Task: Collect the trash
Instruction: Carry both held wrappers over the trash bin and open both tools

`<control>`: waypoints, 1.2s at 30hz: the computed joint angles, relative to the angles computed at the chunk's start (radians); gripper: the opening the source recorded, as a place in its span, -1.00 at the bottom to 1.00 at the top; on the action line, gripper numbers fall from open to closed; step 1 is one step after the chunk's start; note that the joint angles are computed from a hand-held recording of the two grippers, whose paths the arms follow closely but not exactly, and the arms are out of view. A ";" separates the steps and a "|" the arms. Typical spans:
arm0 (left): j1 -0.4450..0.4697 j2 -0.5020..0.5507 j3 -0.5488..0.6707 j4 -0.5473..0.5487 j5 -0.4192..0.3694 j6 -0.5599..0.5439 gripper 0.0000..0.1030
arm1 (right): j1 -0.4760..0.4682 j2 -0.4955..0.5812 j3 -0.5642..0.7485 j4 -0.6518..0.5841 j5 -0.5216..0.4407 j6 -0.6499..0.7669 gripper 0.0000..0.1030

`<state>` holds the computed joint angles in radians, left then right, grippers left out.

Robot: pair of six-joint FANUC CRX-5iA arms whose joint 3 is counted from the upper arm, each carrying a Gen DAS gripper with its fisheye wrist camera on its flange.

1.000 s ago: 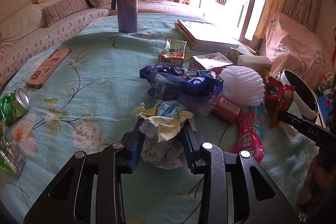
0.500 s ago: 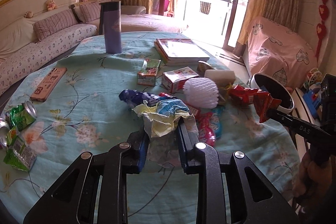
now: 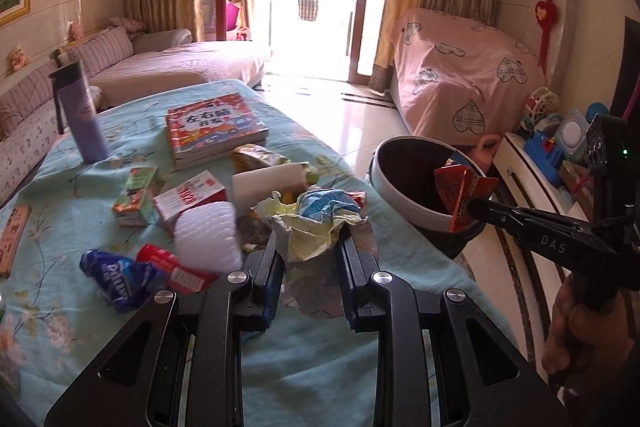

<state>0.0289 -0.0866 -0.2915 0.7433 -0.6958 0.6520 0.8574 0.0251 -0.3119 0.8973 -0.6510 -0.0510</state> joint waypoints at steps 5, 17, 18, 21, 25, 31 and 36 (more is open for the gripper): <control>-0.093 0.089 0.110 -0.050 -0.014 0.070 -0.55 | -0.053 -0.031 -0.016 -0.041 0.002 0.038 -0.95; -0.239 0.333 0.432 -0.188 -0.102 0.253 -0.55 | -0.184 -0.003 0.065 -0.253 -0.001 0.274 -0.94; -0.246 0.353 0.453 -0.198 -0.108 0.265 -0.55 | -0.188 0.000 0.070 -0.262 -0.004 0.287 -0.94; -0.265 0.404 0.511 -0.221 -0.135 0.300 -0.55 | -0.203 0.015 0.086 -0.284 -0.010 0.323 -0.94; -0.287 0.461 0.573 -0.268 -0.155 0.335 -0.54 | -0.223 0.037 0.109 -0.318 -0.022 0.362 -0.94; -0.295 0.478 0.575 -0.287 -0.147 0.339 0.13 | -0.241 0.064 0.130 -0.359 -0.049 0.401 -0.82; -0.282 0.421 0.490 -0.241 -0.106 0.279 0.46 | -0.243 0.046 0.105 -0.361 -0.040 0.373 -0.38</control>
